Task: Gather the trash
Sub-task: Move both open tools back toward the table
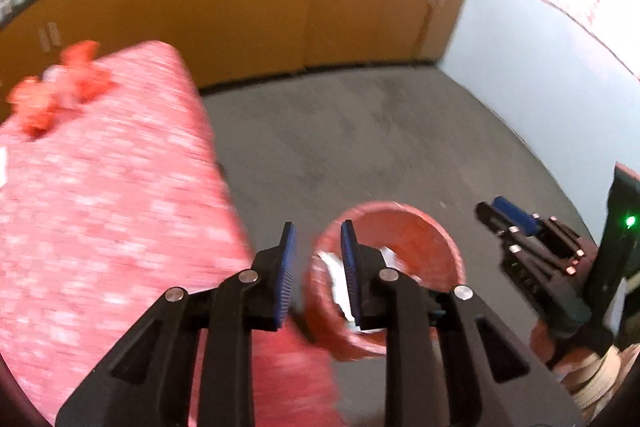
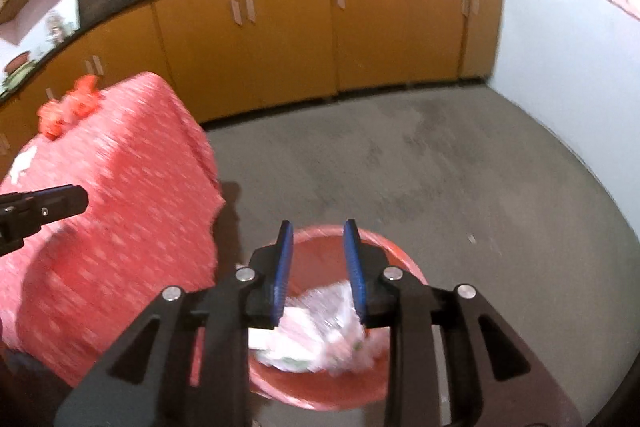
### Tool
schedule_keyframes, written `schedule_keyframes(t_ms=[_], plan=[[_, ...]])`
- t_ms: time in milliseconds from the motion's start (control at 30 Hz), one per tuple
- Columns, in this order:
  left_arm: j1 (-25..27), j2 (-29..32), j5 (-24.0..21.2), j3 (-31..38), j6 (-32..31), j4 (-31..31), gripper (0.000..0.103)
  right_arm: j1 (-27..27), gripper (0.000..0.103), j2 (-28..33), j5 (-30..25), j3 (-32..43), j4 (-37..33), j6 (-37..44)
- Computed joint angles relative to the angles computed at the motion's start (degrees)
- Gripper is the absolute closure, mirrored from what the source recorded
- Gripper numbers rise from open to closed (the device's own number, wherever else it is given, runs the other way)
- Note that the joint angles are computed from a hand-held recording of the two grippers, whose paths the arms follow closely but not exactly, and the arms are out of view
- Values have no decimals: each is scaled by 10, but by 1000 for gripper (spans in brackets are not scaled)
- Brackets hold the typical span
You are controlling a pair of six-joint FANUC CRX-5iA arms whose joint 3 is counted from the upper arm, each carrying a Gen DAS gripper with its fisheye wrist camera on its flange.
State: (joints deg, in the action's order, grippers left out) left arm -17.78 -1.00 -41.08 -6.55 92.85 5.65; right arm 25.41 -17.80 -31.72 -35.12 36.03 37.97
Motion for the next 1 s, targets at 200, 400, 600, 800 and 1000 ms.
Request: schedule_keyframes(t_ms=[200, 400, 600, 800, 1000], plan=[[99, -81, 8, -48, 22, -61, 75, 73, 75, 54, 15, 85, 6, 13], [241, -130, 14, -88, 38, -82, 73, 148, 75, 162, 26, 216, -32, 62], [362, -140, 44, -131, -14, 1, 69, 180, 75, 285, 23, 351, -62, 84], [418, -132, 88, -167, -87, 86, 58, 188, 62, 396, -13, 495, -114, 126], [435, -114, 93, -175, -130, 140, 56, 193, 63, 471, -82, 598, -137, 160]])
